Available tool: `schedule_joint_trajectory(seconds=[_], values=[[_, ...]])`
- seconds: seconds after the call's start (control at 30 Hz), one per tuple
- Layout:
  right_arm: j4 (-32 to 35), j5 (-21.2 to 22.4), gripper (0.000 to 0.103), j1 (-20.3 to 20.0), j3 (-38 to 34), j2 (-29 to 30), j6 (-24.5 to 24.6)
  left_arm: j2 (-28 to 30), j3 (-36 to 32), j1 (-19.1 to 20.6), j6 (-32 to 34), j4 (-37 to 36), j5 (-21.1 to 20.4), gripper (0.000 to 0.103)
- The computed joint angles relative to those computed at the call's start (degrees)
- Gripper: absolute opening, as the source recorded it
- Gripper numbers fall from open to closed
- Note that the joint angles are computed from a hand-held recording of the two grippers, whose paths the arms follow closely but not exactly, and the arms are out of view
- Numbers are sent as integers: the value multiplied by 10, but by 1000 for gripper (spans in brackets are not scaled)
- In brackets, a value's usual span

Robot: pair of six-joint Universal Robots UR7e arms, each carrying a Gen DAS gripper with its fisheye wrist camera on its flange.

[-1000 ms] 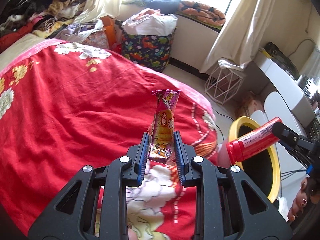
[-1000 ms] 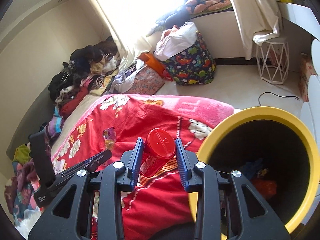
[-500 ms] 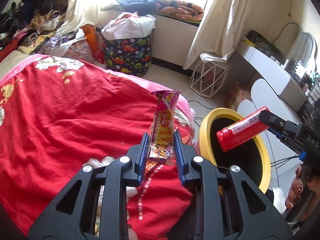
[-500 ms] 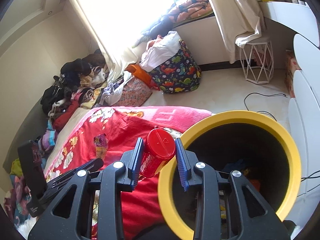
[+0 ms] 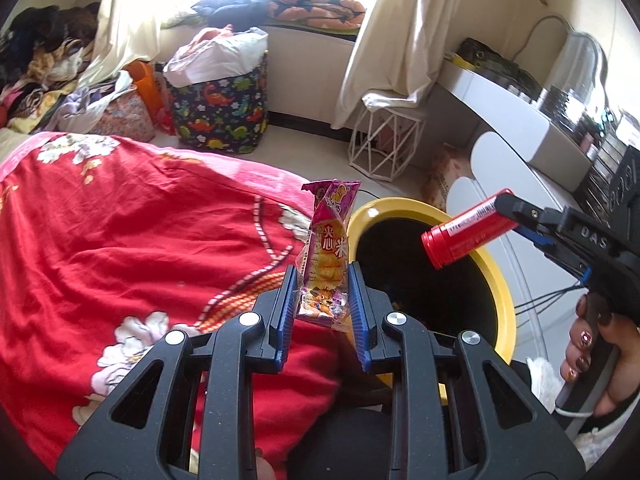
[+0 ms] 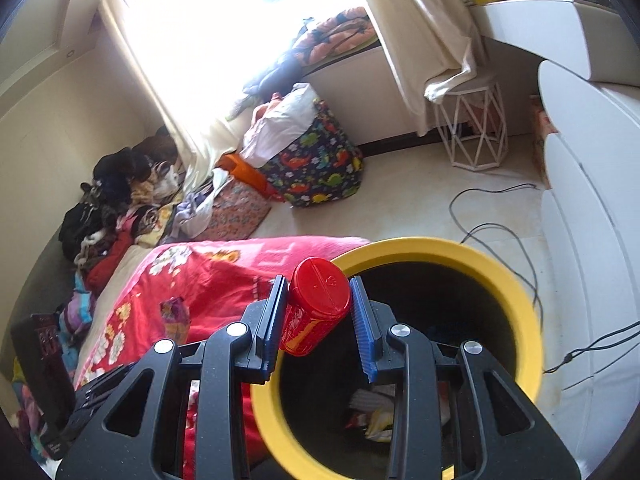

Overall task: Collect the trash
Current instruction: 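Carry snack wrapper in left tool while right tool carries red tube over bin, then open left tool over bin while right tool opens, dropping both items inside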

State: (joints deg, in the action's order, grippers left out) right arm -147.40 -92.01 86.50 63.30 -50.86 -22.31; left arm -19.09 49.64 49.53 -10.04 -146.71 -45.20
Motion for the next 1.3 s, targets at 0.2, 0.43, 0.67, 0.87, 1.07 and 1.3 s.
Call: schedule_joint_trajectory(seconds=[0.2,0.43,0.67,0.87,1.07,1.3], values=[[-8,-15,30,-10,-6,-2,4,22,-30,-4,14,25,-15,19],[-5,-33,30,-20,-12,-1,16,50,-71,-6,25,64,-30,19],[1,-41,30,-26,-13,0,27,91,-135,-6,29,125,-48,19],[20,-33,31,-32,-29,5,37,123,-187,-4,30,173,-67,19],[16,-40,49,-40,-21,-3,42,142,-212,-3,28,188,-72,57],[-14,-40,73,-39,23,-31,11,120,-169,-6,14,148,-56,92]])
